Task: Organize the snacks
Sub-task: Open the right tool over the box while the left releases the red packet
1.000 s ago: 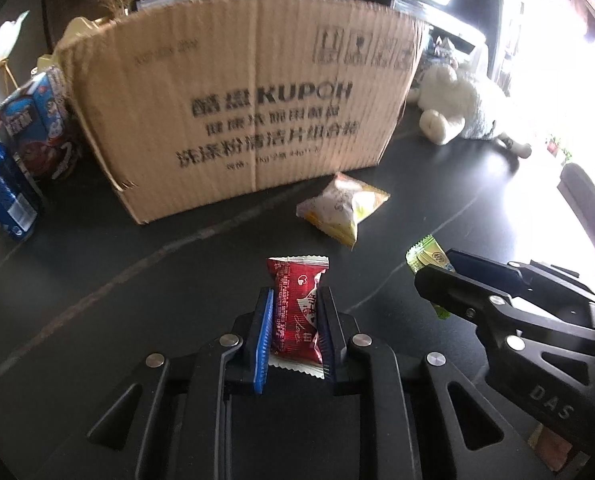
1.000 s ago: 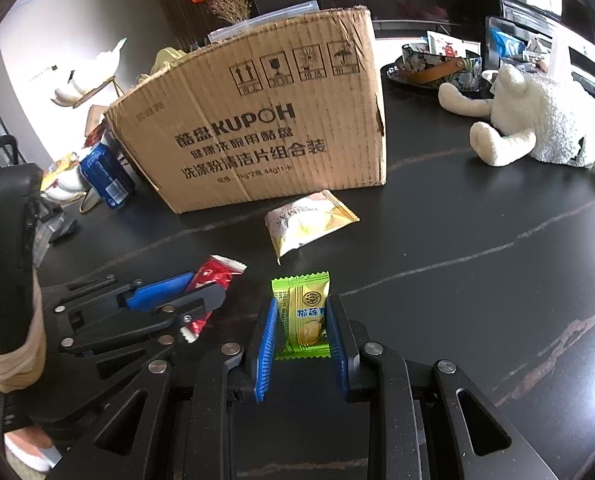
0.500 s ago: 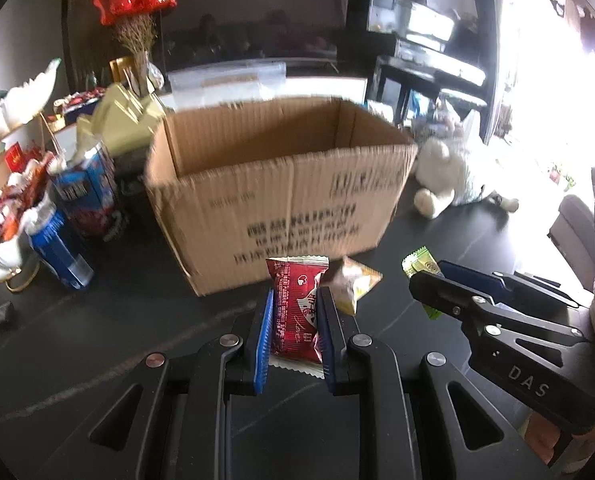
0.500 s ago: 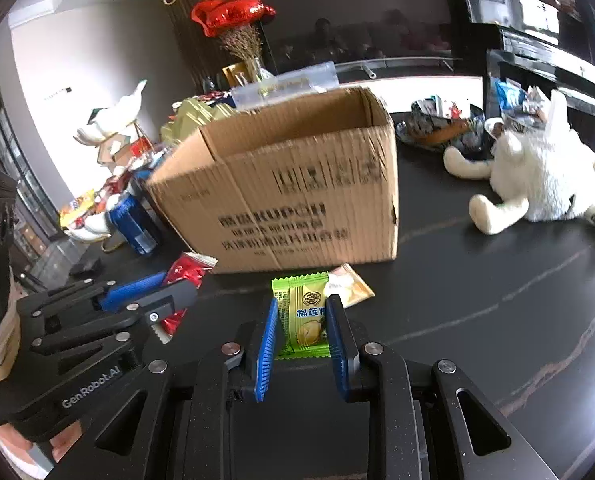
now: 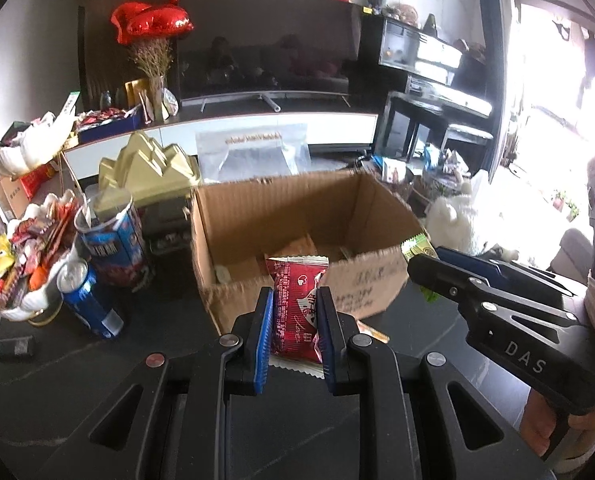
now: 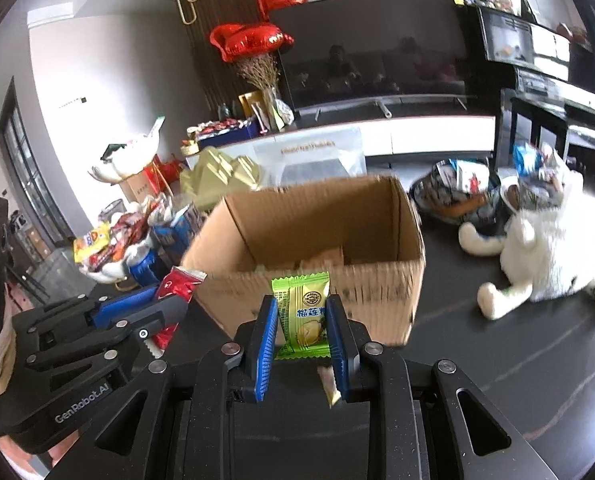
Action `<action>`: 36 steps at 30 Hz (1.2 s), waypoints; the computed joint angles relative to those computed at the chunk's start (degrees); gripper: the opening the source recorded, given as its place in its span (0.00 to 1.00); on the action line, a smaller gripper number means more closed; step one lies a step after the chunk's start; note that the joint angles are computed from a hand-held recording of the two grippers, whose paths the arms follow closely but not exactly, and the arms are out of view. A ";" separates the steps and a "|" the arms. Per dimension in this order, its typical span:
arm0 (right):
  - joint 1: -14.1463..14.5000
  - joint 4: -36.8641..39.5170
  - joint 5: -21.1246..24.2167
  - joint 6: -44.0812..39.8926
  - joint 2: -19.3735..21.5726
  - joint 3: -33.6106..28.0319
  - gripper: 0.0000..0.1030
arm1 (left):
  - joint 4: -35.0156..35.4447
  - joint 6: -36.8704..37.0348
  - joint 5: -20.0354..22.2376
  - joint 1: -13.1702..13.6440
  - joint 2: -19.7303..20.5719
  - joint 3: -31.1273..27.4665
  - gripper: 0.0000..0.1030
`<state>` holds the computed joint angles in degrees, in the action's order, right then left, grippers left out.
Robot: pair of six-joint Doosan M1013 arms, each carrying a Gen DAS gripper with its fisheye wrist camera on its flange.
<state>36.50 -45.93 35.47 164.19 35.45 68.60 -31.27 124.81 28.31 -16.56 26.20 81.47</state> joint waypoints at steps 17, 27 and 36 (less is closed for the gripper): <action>-2.65 5.63 0.63 -9.66 4.56 -8.58 0.25 | 2.65 -3.77 1.34 0.19 5.61 -8.91 0.22; -2.60 3.27 2.37 -7.80 4.89 -8.11 0.42 | 5.72 -4.35 -5.30 -0.44 3.86 -5.62 0.45; -0.84 -1.97 2.25 -0.72 1.05 -2.19 0.51 | 0.74 0.60 -6.78 -0.85 0.41 -0.54 0.46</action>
